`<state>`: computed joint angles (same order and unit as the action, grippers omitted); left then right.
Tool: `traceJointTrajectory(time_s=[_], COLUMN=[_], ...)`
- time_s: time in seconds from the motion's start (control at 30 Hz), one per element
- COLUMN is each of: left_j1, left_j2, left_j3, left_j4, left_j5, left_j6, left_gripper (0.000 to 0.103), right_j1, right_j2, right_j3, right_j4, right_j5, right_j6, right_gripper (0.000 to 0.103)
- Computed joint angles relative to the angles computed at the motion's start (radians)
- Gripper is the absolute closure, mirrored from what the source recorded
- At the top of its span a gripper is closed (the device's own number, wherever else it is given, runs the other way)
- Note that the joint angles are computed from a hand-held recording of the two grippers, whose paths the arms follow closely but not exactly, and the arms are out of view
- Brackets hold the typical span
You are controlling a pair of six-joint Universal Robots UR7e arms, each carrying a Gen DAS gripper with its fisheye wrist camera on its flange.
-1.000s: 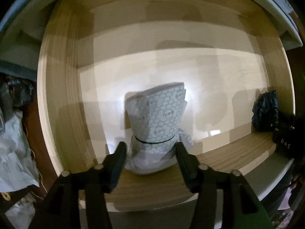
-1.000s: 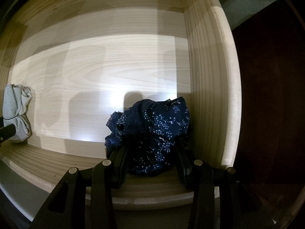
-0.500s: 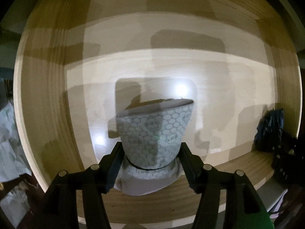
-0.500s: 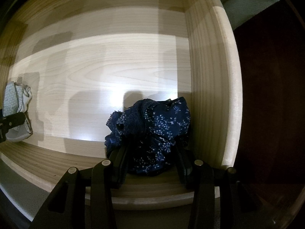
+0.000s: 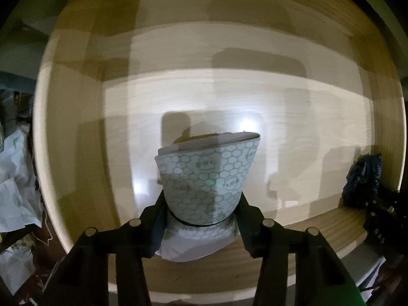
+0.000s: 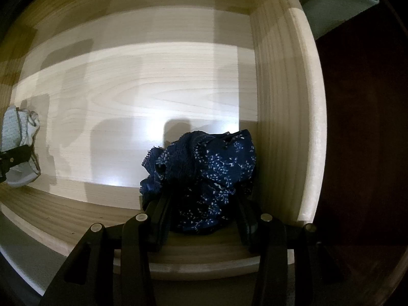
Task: Take underwear out of drawer
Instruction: 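Carry the grey briefs with the left tool up over the white box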
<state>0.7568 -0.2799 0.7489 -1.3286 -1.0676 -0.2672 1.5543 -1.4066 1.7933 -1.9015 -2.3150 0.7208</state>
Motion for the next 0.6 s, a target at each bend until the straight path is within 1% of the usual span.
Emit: traceJointTrajectory(time_s=[0.17,0.4,0.43,0.47,0.6], left_j1=[-0.016,-0.053,-0.052,-0.057,-0.066], left_j2=[-0.051,-0.173,-0.179,-0.197,-0.229], left_j3=[0.064,0.225,0.218,0.238,0.248], left_j4=[-0.067,-0.180,-0.177,-0.195,-0.240], left_j5=[-0.001,0.018,0.020,0.019,0.011], left_j6=[0.012,0.067,0.075,0.080,0.116], left_gripper=[0.054,0.054,0.054,0.054,0.054], right_j1=[0.001,-0.001,-0.001,-0.001,0.000], right_j2=[-0.005,-0.006,-0.005,-0.005,-0.005], right_j3=[0.009,0.011,0.010,0.011,0.010], right_j4=[-0.006,-0.009,-0.009,-0.009,-0.007], right_j5=[-0.004,-0.005,-0.005,-0.006,-0.006], right_j6=[0.000,-0.001,-0.001,-0.001,0.001], right_gripper=[0.062,0.062,0.062,0.062,0.062])
